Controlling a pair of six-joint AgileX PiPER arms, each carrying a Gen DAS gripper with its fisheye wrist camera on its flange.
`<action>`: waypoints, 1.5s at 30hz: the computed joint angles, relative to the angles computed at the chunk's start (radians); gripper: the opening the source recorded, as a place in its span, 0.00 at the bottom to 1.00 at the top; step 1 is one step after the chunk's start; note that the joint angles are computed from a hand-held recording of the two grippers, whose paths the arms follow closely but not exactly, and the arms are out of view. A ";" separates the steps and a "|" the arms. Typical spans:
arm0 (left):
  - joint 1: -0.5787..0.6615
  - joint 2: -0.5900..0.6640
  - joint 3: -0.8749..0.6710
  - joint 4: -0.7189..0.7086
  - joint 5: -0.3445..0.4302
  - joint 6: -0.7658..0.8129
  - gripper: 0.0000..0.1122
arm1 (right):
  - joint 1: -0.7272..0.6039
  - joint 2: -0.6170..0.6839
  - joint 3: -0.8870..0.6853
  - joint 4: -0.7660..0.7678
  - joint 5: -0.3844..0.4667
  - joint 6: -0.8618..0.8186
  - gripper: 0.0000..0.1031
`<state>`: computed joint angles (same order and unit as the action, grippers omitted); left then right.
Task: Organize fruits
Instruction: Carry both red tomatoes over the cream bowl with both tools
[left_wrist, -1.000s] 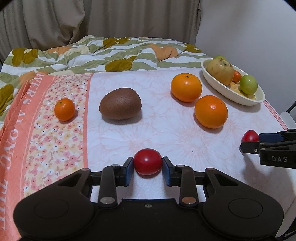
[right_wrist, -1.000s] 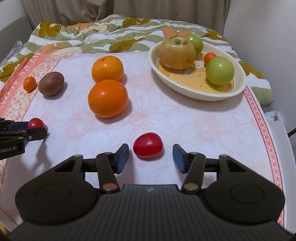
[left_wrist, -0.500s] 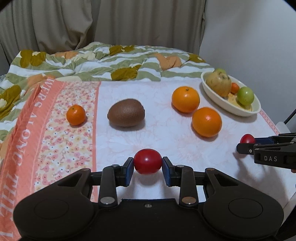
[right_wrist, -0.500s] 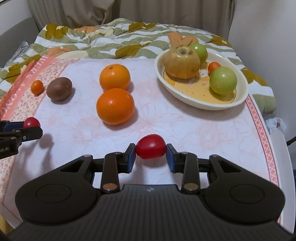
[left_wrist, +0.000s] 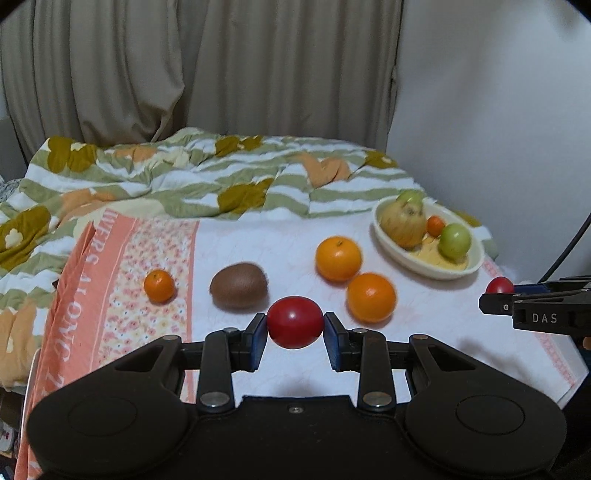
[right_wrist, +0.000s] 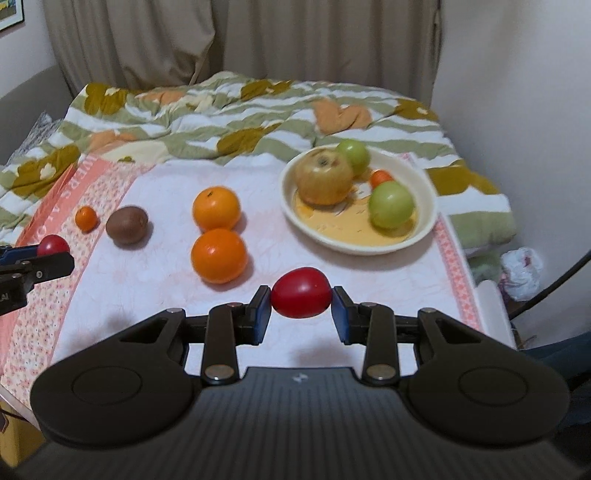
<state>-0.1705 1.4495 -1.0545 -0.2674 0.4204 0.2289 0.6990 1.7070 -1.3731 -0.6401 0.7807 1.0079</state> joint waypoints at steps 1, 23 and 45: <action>-0.007 -0.007 -0.008 -0.002 0.006 0.001 0.32 | -0.002 -0.016 0.007 -0.005 0.007 0.003 0.49; -0.436 0.222 -0.397 0.832 0.181 -1.024 0.32 | -0.476 -0.094 0.004 0.562 -0.152 -0.880 0.49; -0.485 0.912 -1.354 0.511 0.614 -0.715 0.32 | -0.696 0.219 -0.332 0.931 -0.033 -1.359 0.49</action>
